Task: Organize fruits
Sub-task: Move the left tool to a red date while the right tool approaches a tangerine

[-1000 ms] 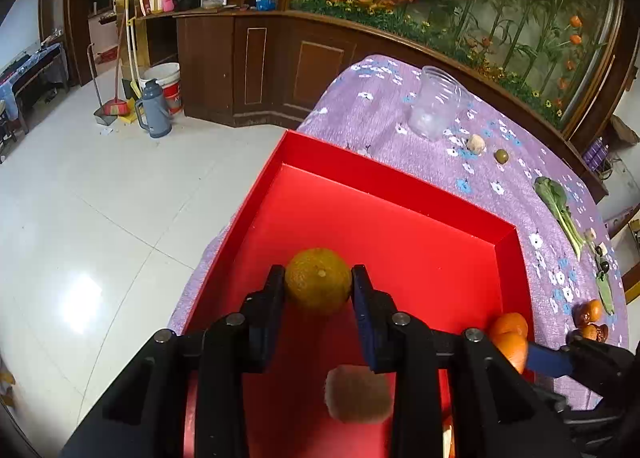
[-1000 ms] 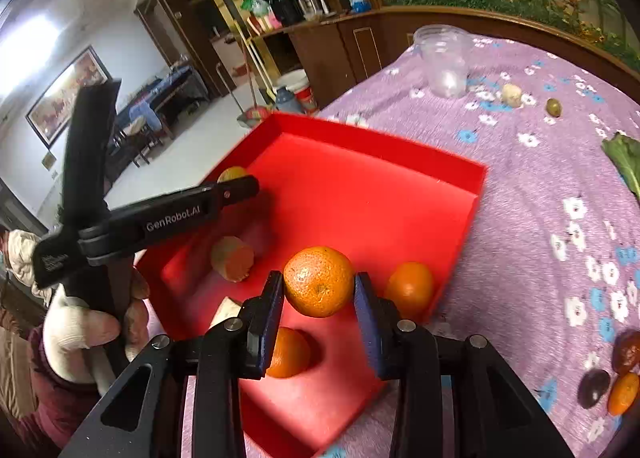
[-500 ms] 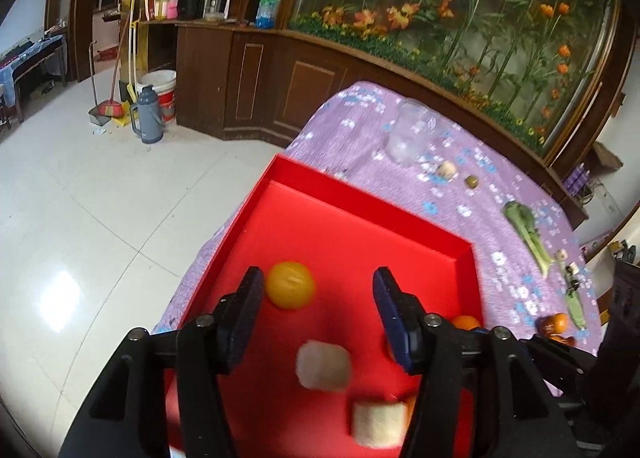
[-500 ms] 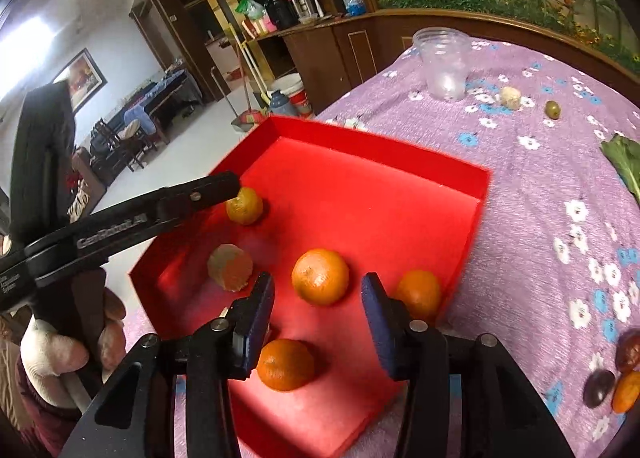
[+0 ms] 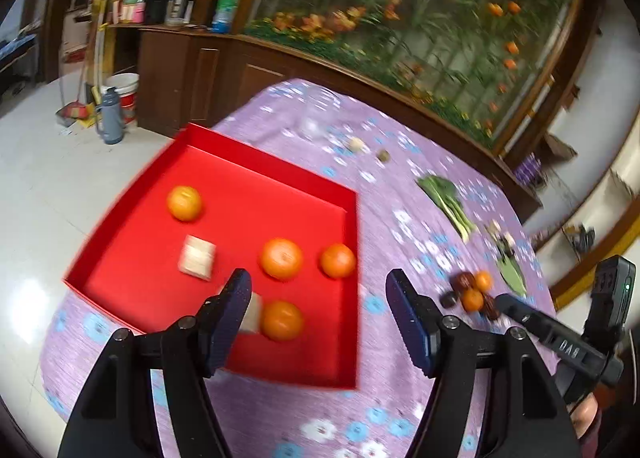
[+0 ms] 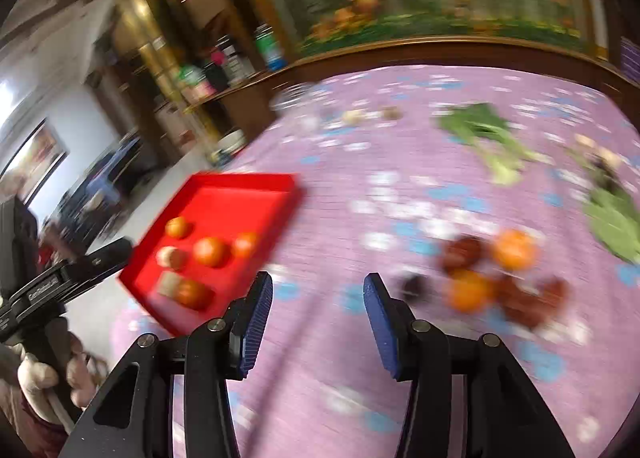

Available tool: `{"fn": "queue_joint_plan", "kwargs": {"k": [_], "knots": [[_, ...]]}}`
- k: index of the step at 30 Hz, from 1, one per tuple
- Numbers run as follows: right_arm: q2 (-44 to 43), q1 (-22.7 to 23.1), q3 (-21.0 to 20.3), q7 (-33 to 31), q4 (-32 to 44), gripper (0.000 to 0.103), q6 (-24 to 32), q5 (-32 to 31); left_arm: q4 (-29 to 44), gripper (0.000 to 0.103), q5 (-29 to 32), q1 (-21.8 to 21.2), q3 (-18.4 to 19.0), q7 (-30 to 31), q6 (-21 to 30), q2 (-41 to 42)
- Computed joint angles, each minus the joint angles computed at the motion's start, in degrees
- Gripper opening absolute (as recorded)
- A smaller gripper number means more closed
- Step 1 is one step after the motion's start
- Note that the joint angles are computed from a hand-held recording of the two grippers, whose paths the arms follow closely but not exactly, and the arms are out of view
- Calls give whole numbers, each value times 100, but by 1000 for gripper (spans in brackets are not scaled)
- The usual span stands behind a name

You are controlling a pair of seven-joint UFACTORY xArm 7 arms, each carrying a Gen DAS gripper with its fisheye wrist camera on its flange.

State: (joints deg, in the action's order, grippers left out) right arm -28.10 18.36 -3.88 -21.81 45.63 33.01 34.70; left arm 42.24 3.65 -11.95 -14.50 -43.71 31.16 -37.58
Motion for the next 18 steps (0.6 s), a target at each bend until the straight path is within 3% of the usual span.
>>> {"fn": "queue_joint_plan", "kwargs": {"k": [4,7,12,18], "knots": [[-551,-685,-269,186,-479,54,47,-510,293,69,55,-137,-258,-43,36,374],[-696,-957,-581,227,-614,54,167,-646,484,69,142,-252,-394,-80,48,671],[-679,-972,-987,-104,-685,54,310,-413,897,69,394,-501,-565,-83,138,1245],[-269,-837,-928,-484,-498,54,120,-30,1318,69,759,-714,-600,-43,193,1812]]}}
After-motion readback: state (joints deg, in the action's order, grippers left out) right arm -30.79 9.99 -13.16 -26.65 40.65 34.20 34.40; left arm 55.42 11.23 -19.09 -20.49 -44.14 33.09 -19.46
